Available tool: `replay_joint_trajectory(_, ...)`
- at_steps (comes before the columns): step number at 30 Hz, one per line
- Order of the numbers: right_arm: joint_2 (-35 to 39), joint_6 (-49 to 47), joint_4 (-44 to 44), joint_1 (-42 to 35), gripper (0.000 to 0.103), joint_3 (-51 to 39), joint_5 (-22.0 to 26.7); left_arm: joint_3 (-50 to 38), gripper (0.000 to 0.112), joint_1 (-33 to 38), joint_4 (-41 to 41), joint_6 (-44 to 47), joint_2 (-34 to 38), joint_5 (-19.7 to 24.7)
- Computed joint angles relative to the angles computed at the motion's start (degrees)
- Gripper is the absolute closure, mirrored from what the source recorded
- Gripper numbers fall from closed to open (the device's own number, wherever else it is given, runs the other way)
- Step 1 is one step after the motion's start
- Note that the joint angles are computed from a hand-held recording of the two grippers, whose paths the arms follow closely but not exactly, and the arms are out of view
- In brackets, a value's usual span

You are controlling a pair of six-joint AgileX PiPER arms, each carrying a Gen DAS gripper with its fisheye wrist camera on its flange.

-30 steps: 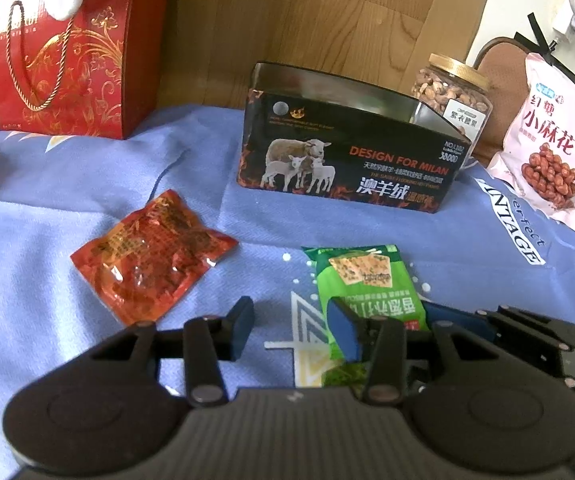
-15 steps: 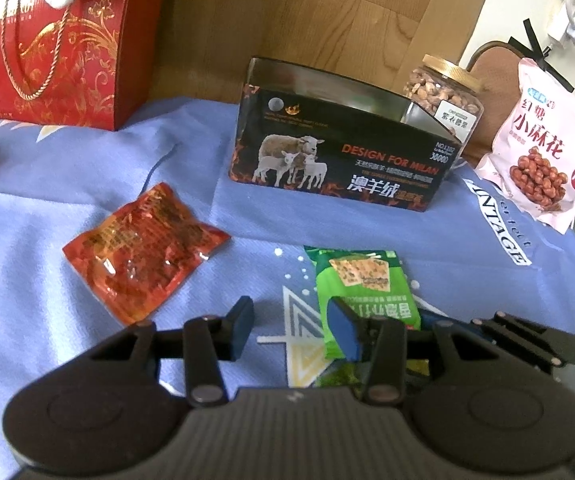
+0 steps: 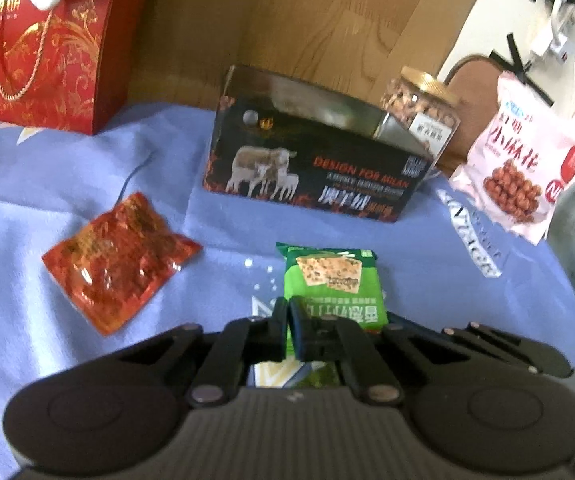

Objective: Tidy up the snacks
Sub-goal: 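Carry the green cracker packet into the black tin and open the left tool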

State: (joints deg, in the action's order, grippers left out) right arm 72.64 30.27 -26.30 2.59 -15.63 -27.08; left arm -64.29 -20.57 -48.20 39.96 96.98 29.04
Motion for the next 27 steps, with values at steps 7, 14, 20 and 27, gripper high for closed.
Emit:
replay_joint_trajectory(7,-4.63,-9.77,11.2,2.15,0.072,-1.88,0.72,-4.72,0.111,-0.47,-0.69,0.51,-1.07,0.33)
replay_joint_trajectory(14,2.29,-16.39,15.17,-1.25,0.072,-10.28,-4.36,-20.56,0.111,-3.87,9.98,-9.53,6.86,-0.16)
replay_joint_trajectory(20,13.4,-19.24,17.02,-3.71,0.082,-18.34,-5.99,-33.01,0.101,-6.19,13.21,-13.71,15.73,1.11)
replay_joint_trajectory(27,15.31,-8.7,11.16,-10.36,0.081,-18.26,-7.09,-39.1,0.099,-5.41,15.64,-19.53,20.37,2.73)
